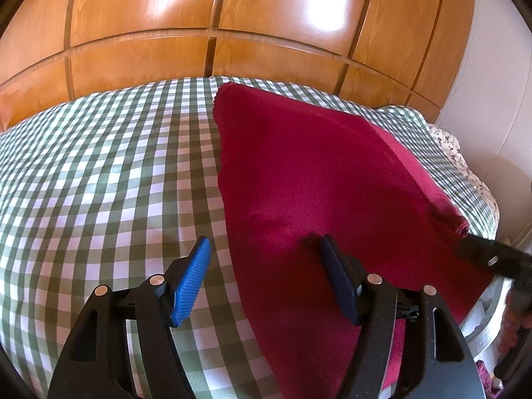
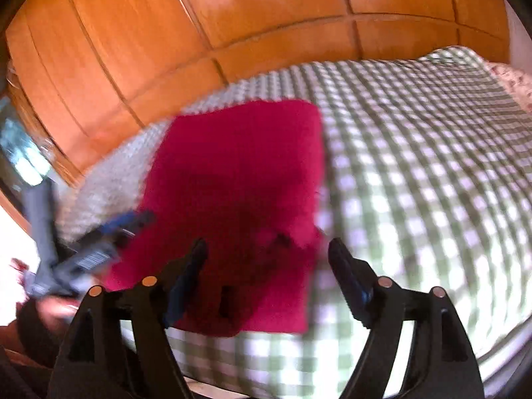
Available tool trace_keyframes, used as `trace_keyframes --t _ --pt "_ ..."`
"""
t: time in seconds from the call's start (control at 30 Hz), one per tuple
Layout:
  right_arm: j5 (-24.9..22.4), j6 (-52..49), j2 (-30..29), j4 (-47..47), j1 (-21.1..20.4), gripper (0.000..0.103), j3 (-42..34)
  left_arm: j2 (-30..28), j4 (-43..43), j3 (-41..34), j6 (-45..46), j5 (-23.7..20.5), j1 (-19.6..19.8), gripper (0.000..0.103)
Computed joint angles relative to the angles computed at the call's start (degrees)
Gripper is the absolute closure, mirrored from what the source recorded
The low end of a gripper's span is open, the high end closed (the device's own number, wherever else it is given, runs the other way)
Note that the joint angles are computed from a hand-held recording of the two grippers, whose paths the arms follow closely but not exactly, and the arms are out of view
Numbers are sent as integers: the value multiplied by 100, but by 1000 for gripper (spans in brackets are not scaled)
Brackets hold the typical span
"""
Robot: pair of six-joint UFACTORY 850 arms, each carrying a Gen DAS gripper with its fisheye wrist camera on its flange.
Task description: Fold small clothes
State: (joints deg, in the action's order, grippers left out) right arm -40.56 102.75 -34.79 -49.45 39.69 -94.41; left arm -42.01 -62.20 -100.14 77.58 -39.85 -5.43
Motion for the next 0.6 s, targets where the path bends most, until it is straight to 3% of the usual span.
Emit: trace_keyframes --t 0.03,0.1,0.27,0.37,0.53,0.6 --pt "-243 -277 -98 265 -20 15 -32 16 -31 20 8 -43 12 35" --pt "-31 -113 -79 256 -45 8 247 66 -88 84 -3 -191 49 25" --pt "-165 -28 -124 48 15 7 222 320 -43 527 420 -748 146 24" --pt "-176 77 -136 36 41 5 172 565 -32 1009 1090 -400 92 23" --pt "-8 304 -42 20 15 4 197 452 131 588 636 -791 129 26" --pt "203 873 153 -510 6 4 452 433 120 401 495 -691 95 26"
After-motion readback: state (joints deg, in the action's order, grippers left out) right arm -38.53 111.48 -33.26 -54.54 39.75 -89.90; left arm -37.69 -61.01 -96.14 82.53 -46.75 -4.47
